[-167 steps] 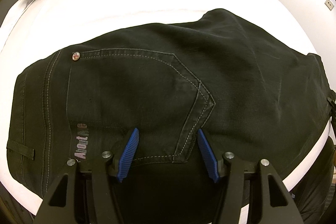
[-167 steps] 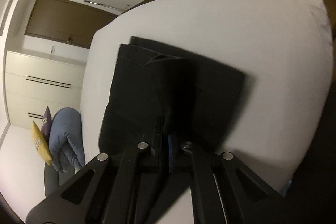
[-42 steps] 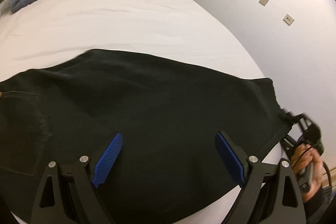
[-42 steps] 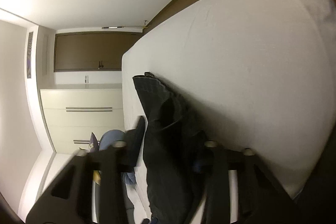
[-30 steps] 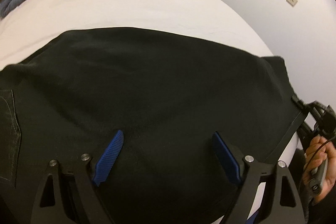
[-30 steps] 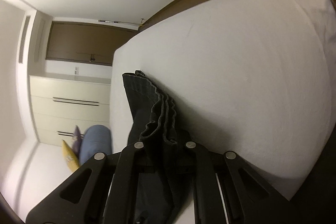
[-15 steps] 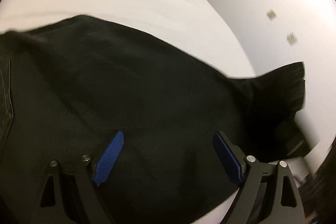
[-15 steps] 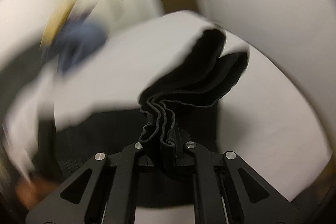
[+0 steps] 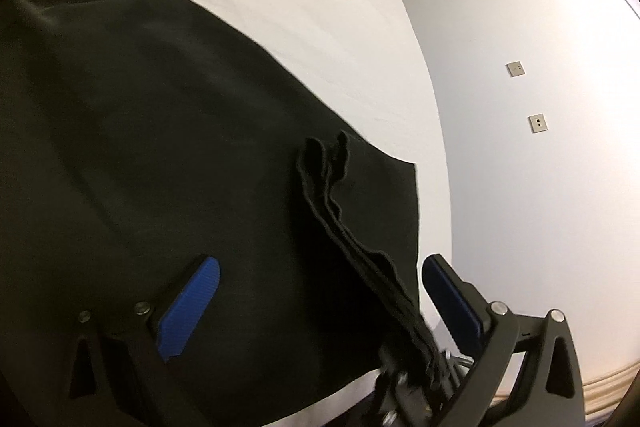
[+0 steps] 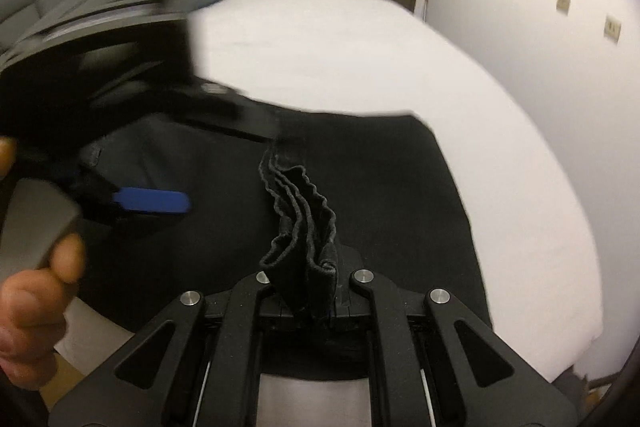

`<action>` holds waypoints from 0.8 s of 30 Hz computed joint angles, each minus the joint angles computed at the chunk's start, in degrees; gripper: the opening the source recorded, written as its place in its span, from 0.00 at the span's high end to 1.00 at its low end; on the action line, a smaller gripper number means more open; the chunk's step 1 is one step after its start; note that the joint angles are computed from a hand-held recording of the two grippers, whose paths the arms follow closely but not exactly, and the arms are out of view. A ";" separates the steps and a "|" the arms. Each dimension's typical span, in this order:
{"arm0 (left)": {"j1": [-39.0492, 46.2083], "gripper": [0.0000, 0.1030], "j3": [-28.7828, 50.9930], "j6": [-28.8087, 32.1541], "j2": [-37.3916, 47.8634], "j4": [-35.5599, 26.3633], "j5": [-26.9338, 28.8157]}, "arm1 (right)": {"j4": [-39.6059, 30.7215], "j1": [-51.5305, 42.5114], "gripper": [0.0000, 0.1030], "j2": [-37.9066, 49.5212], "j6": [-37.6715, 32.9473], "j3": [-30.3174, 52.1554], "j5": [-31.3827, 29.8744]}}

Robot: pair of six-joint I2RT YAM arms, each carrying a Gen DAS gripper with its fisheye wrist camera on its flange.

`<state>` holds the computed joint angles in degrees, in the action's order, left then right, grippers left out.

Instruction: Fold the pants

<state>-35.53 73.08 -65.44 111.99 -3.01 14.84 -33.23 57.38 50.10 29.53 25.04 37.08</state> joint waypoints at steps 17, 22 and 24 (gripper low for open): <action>7.47 0.90 16.05 26.35 2.80 -28.96 7.46 | -15.83 30.53 0.92 19.88 19.43 16.74 11.67; 8.14 0.91 20.21 34.19 3.42 -37.08 2.62 | -14.09 35.01 0.92 29.39 19.33 23.48 11.12; 8.72 0.91 20.33 35.39 3.36 -38.61 1.49 | -12.63 36.06 0.92 30.22 18.91 23.36 10.37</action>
<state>-26.81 93.41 -30.05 115.36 -41.62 16.33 -45.86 93.44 80.32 48.44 48.40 47.45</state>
